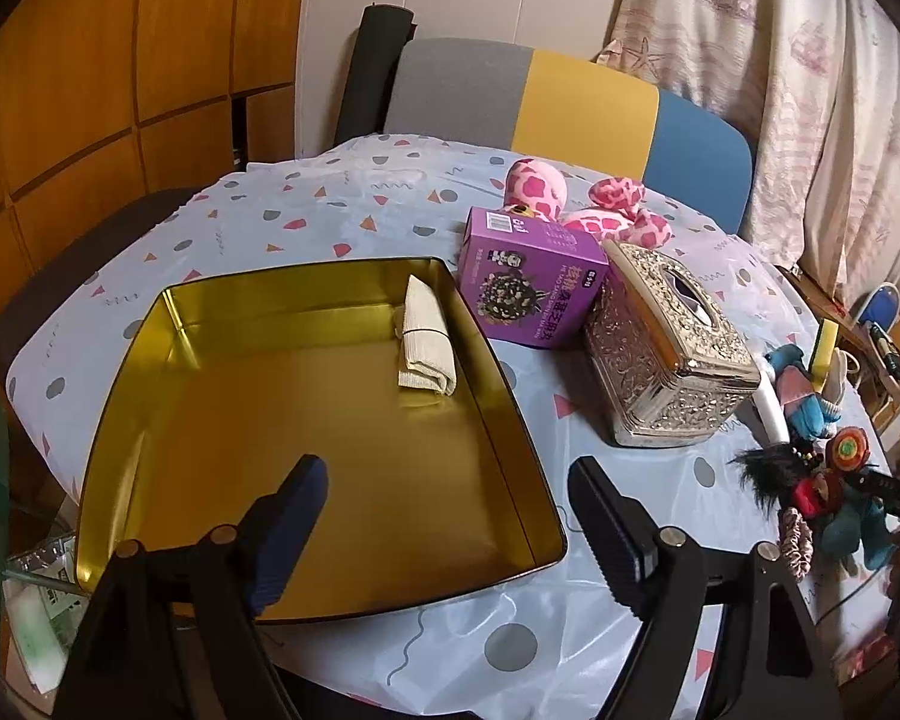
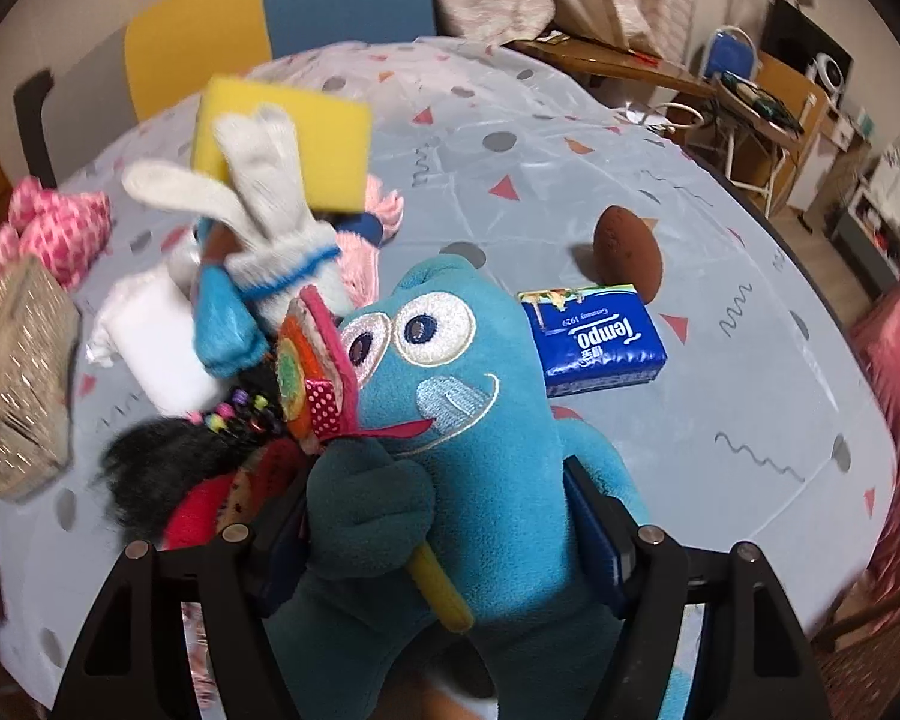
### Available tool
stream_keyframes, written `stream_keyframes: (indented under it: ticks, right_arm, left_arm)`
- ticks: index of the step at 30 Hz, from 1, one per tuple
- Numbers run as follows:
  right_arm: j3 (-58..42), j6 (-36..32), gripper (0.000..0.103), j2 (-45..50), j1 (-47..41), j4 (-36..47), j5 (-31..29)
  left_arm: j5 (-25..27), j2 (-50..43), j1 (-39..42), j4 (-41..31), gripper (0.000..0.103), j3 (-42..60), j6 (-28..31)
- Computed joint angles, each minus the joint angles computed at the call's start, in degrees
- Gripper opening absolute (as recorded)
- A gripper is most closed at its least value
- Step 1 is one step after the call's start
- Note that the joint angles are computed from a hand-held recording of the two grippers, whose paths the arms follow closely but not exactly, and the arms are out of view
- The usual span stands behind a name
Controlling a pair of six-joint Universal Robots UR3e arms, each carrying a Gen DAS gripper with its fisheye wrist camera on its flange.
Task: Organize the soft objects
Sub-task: 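Withdraw the left tool from the tray while the right tool lifts the plush monster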
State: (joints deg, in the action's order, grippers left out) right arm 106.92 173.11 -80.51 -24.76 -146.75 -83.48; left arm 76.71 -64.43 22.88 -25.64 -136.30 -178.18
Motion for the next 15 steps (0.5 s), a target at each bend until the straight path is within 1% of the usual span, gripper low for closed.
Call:
stream_keyframes:
  ticks: [3, 7, 12, 15]
  right_arm:
    - [1.4, 1.2, 0.075, -2.1, -0.2, -0.4, 1.1]
    - [2.0, 2.0, 0.075, -3.2, 1.1, -0.2, -1.1]
    - [5.5, 3.6, 0.075, -11.1, 0.1, -1.8, 1.2]
    - [5.1, 3.5, 0.075, -15.8, 1.1, -1.2, 2.8]
  left_arm:
    - [-1.0, 1.0, 1.1, -0.5, 0.085, -0.8, 0.6]
    - [-2.3, 2.4, 3.0, -1.5, 0.085, -2.2, 1.3]
    - [-5.0, 6.1, 7.8, -4.3, 0.085, -4.5, 3.8]
    - [-6.5, 8.8, 11.7, -6.6, 0.085, -5.8, 5.0]
